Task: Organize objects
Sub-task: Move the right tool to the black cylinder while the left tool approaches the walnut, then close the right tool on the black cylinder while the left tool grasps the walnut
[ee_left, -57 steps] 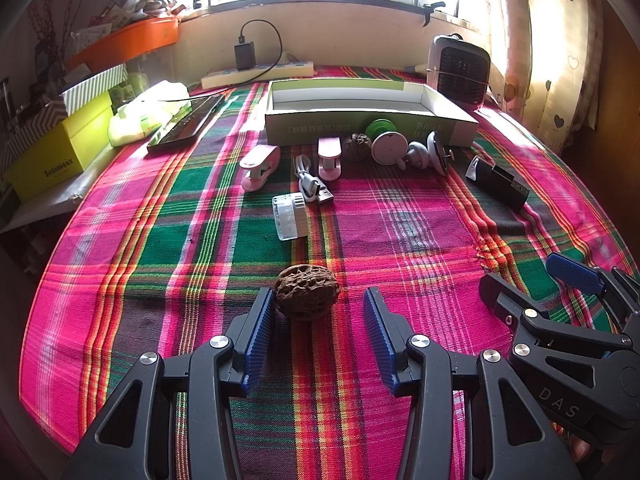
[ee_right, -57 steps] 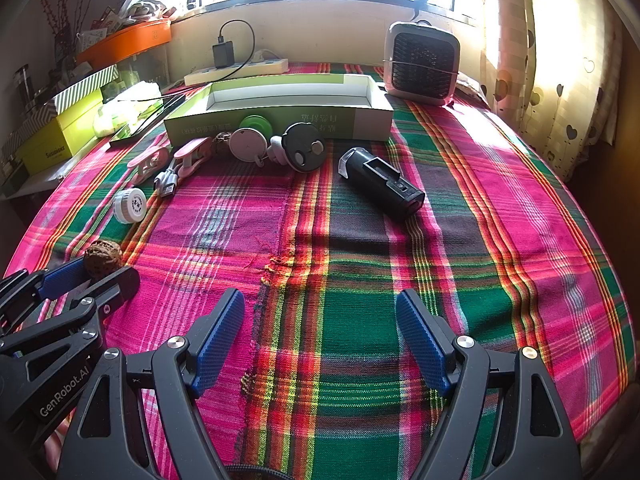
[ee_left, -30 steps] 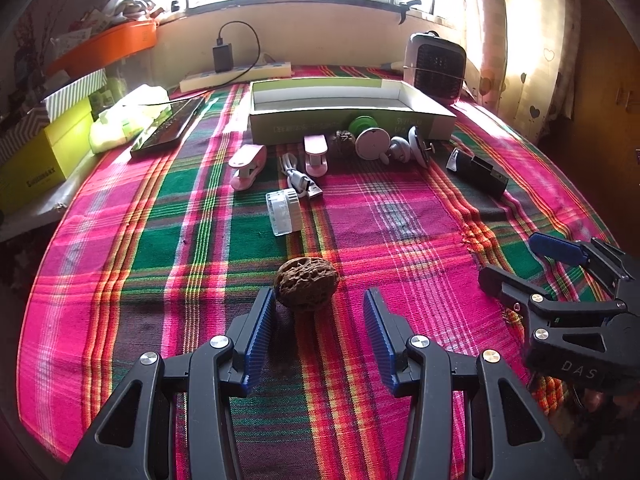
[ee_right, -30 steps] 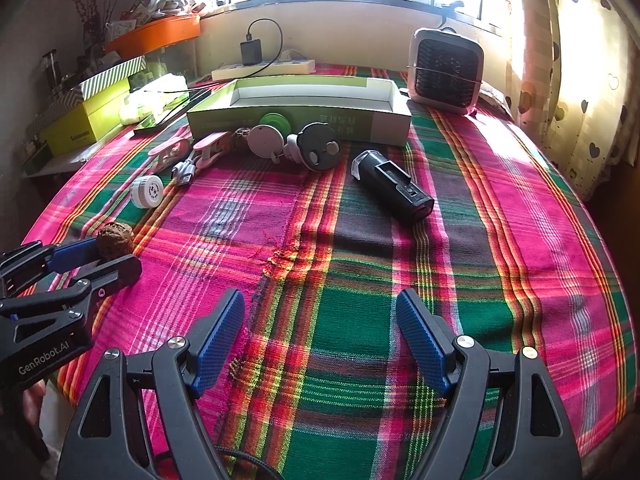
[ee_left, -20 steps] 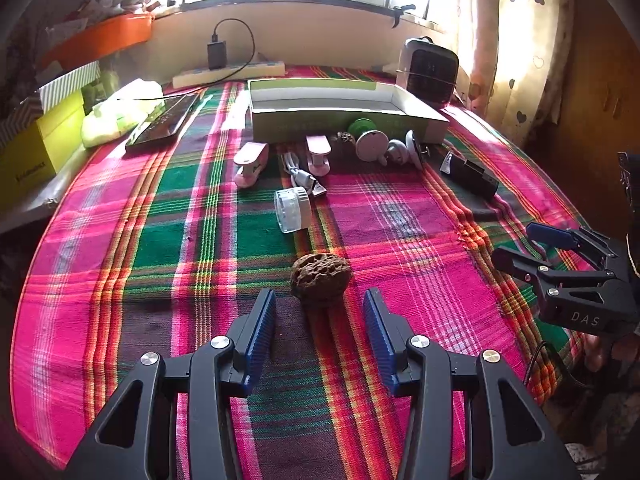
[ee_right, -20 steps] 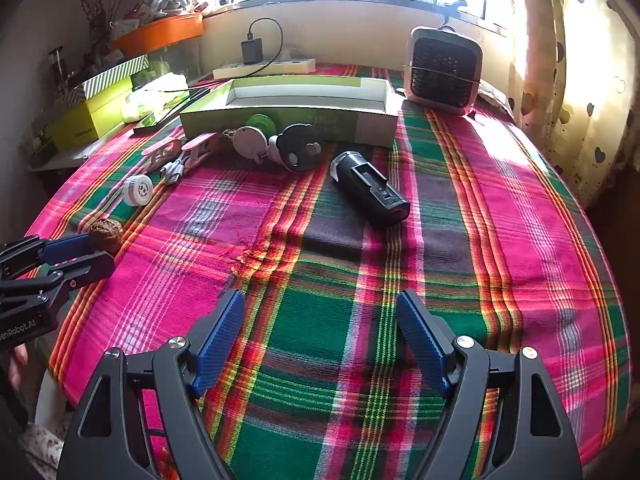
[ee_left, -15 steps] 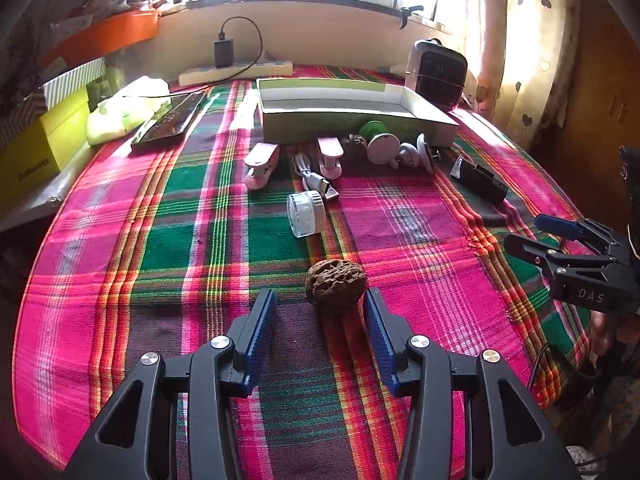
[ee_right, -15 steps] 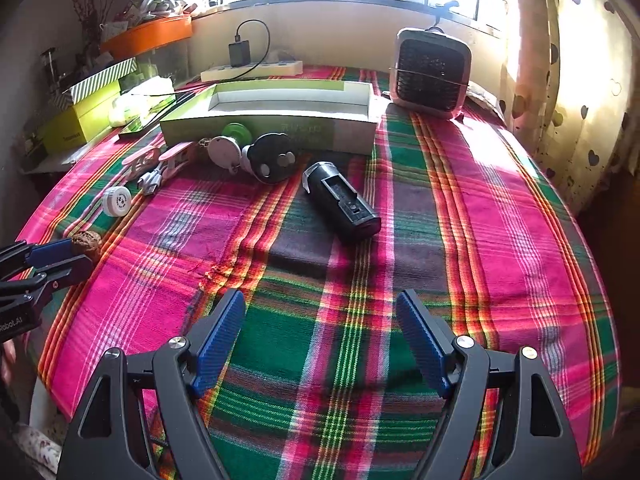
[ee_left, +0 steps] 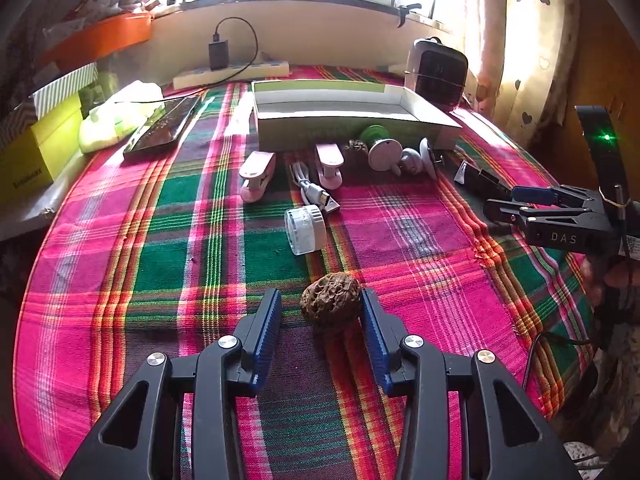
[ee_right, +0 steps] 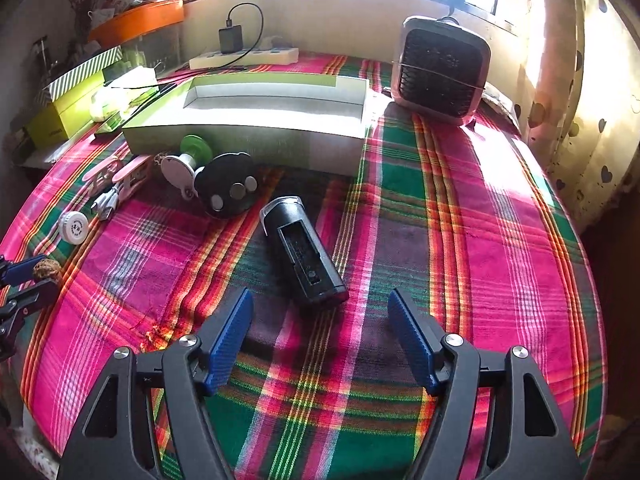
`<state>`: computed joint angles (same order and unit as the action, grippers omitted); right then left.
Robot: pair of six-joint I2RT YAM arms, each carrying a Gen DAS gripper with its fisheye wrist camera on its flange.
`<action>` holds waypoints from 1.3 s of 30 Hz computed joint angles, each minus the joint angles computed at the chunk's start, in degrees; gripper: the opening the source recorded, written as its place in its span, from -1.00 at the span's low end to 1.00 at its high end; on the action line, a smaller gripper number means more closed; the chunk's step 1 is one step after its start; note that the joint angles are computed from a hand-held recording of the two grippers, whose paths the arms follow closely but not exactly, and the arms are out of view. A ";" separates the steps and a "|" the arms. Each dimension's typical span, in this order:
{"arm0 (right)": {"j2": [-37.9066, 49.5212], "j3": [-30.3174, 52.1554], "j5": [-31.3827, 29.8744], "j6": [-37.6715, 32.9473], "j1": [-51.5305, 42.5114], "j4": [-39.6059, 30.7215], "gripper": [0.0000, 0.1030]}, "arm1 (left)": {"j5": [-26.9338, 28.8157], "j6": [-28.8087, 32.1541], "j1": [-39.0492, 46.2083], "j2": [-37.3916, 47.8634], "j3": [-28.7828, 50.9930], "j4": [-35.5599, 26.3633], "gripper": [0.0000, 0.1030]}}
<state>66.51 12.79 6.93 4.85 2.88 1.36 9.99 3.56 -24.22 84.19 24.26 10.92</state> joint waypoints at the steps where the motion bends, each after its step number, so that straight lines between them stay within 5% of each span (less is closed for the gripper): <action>1: 1.03 0.46 -0.47 -0.69 -0.41 0.70 0.32 | -0.03 0.01 -0.06 0.21 0.19 0.02 -0.28; 20: 6.15 3.09 -4.73 -1.19 -1.92 3.87 -0.40 | 0.26 -0.08 -0.32 3.21 3.41 -1.12 -0.47; 39: 2.59 2.57 -6.72 1.71 -1.47 2.06 -0.44 | 2.04 -0.48 -1.28 2.11 8.77 -5.22 -0.47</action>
<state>69.10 15.35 0.21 6.56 1.41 3.42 12.03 3.07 -25.50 86.30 33.03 5.70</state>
